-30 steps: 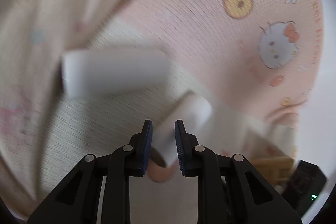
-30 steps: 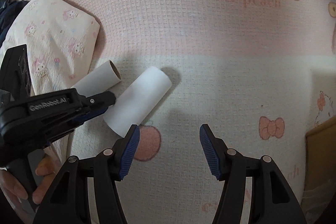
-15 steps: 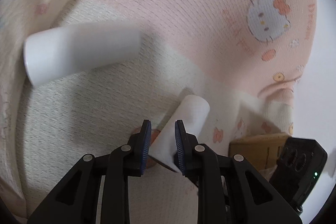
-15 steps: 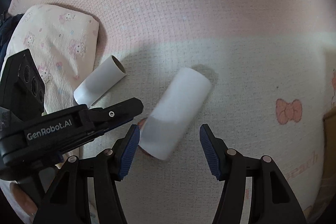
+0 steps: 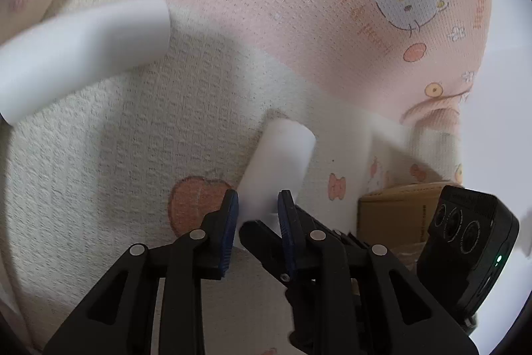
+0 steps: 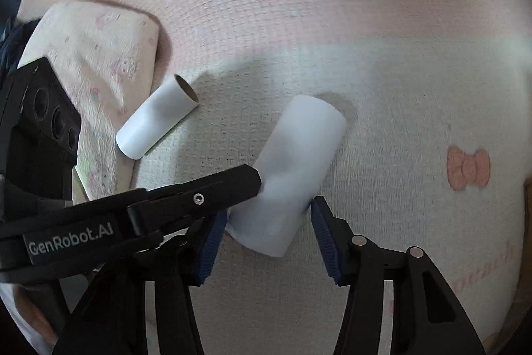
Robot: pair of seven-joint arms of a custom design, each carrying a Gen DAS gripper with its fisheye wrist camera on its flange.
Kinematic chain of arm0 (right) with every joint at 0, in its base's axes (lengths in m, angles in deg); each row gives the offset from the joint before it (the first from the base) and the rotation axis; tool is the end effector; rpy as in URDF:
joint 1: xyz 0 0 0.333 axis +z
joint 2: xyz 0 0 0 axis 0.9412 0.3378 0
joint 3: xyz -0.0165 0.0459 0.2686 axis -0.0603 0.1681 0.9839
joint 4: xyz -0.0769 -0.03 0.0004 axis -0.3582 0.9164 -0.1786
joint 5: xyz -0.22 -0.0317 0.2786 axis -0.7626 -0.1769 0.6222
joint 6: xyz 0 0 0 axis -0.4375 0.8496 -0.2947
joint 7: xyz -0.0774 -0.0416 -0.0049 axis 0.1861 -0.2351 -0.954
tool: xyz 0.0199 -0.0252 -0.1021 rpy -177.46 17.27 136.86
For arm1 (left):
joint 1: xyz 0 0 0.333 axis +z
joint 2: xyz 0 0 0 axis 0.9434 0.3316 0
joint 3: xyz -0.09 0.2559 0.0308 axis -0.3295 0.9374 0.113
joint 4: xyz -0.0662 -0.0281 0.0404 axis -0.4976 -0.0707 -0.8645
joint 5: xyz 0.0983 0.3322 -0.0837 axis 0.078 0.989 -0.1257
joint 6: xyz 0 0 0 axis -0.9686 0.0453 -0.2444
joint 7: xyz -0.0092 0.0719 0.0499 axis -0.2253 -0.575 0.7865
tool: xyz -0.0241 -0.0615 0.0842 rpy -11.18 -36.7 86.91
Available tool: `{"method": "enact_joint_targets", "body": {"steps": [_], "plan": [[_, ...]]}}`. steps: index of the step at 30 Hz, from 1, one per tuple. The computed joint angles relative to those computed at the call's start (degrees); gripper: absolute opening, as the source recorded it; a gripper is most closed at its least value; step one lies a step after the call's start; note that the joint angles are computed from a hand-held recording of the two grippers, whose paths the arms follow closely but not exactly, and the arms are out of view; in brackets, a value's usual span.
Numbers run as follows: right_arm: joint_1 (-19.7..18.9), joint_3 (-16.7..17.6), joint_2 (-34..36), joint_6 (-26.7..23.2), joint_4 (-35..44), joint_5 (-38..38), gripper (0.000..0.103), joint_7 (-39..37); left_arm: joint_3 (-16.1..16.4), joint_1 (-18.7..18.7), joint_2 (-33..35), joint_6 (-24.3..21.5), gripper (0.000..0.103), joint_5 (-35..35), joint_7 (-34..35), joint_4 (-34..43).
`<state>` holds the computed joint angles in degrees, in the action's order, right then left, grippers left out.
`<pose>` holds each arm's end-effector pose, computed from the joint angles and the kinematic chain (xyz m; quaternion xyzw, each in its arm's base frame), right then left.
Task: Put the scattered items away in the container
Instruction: 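Close both grippers together around the white tube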
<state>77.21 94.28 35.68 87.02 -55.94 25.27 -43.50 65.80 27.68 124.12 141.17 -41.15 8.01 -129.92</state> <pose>0.5785 0.1390 0.2694 -0.9152 0.3260 0.0790 0.2236 0.5052 -0.4128 0.2462 0.8532 -0.3541 0.3717 0.0919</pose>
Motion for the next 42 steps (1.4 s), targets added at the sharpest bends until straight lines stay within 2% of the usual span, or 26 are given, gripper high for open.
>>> {"method": "enact_joint_targets", "body": {"steps": [3, 6, 8, 9, 12, 15, 17, 19, 22, 25, 26, 28, 30, 32, 35, 42], "plan": [[0.0, 0.6, 0.1, 1.0, 0.0, -0.9, 0.049, -5.0, -1.9, 1.5, 0.6, 2.3, 0.032, -0.5, 0.1, -0.3], [0.0, 0.8, -0.2, 1.9, -0.1, -2.3, 0.049, -10.4, -6.5, 5.5, 3.3, 3.2, 0.033, -0.2, 1.8, 3.2], [0.4, 0.5, -0.5, 2.9, -0.5, -3.4, 0.049, -12.4, -6.9, 5.6, 3.8, 2.1, 0.033, -0.3, 2.7, 4.5], [0.6, 0.2, -0.3, 2.6, -0.1, -4.0, 0.049, -11.9, -6.0, 4.7, 3.6, 1.3, 0.033, -0.5, 2.9, 4.8], [0.9, -0.2, -0.2, 2.8, -0.3, -4.0, 0.05, -9.4, 0.8, -1.3, 3.0, 0.1, 0.036, -2.0, 1.2, 4.7], [1.3, -0.4, -0.4, 4.7, -1.4, -3.8, 0.05, -7.2, 7.1, -6.8, 3.1, 1.6, 0.037, -4.9, -2.5, 3.0], [2.1, -0.8, 0.1, 5.3, -1.4, -5.0, 0.049, -4.5, 9.3, -8.8, 3.4, 4.1, 0.037, -7.5, -4.2, 1.6], [2.9, -1.6, 1.6, 4.2, 0.0, -7.2, 0.049, -0.3, 9.5, -9.3, 3.7, 6.8, 0.037, -10.2, -4.3, 0.5], [1.7, -0.9, 2.8, 3.4, 1.1, -6.2, 0.047, 1.6, 8.6, -8.9, 3.8, 8.7, 0.037, -12.8, -2.9, -0.2], [0.6, -0.3, 3.2, 2.5, 1.7, -5.0, 0.045, 2.1, 5.5, -6.2, 4.2, 8.8, 0.038, -12.8, -0.5, 1.0], [0.3, -0.1, 3.2, 2.3, 1.7, -4.6, 0.045, 1.8, 4.2, -5.0, 4.4, 8.3, 0.04, -12.3, 0.5, 1.8], [-0.1, 0.0, 3.2, 1.1, 2.1, -4.6, 0.044, 1.3, 1.3, -2.3, 5.0, 6.2, 0.049, -11.0, 2.7, 4.1], [-0.5, 0.2, 2.8, 0.5, 1.7, -4.4, 0.044, 0.1, -0.4, -0.7, 5.4, 4.5, 0.049, -9.6, 3.9, 5.7], [-0.8, 0.3, 1.4, 0.5, 0.2, -4.1, 0.044, -2.3, 2.1, -2.9, 5.3, 1.9, 0.049, -9.5, 3.8, 6.5], [-0.7, 0.2, -0.4, 1.3, -2.2, -4.0, 0.044, -5.2, 7.9, -7.9, 4.8, -1.7, 0.049, -8.8, 1.2, 6.5], [-0.8, -0.4, -4.2, 1.8, -6.6, -2.3, 0.044, -8.6, 14.0, -13.4, 3.4, -3.6, 0.048, -3.4, -3.7, 5.8]]}}
